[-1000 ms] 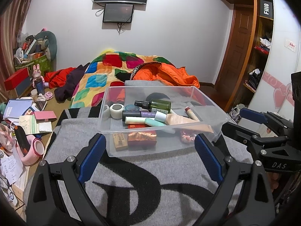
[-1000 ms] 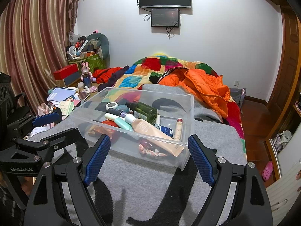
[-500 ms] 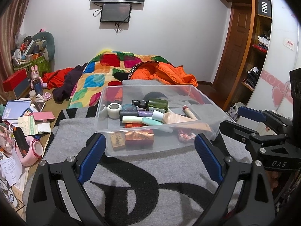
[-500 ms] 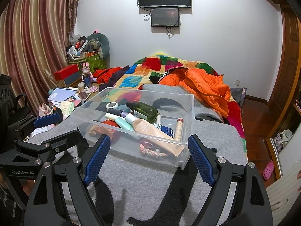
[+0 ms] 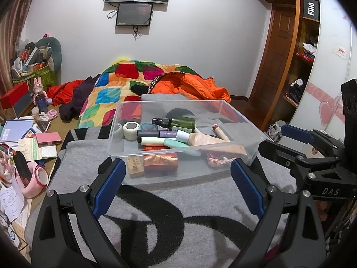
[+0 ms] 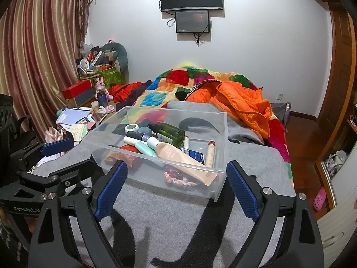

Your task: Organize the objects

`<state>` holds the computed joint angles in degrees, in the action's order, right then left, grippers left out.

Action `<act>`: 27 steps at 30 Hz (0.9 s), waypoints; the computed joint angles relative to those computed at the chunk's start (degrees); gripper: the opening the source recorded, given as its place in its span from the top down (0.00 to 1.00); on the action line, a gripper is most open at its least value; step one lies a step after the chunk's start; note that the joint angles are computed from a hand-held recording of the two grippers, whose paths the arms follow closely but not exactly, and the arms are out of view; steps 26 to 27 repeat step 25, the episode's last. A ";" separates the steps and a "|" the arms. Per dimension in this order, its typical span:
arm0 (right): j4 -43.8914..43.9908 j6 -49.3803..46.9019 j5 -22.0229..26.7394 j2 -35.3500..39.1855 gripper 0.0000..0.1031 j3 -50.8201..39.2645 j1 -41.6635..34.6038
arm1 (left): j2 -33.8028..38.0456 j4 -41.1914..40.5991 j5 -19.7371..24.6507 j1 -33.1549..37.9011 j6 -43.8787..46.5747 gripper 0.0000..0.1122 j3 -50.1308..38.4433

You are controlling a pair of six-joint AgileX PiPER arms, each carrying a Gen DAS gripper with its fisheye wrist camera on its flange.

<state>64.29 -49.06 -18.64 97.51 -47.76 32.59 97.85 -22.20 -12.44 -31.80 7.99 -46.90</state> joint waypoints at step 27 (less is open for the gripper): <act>-2.69 4.00 0.18 -0.11 0.04 0.47 -0.52 | -0.40 -3.44 0.21 -0.13 1.91 0.14 0.04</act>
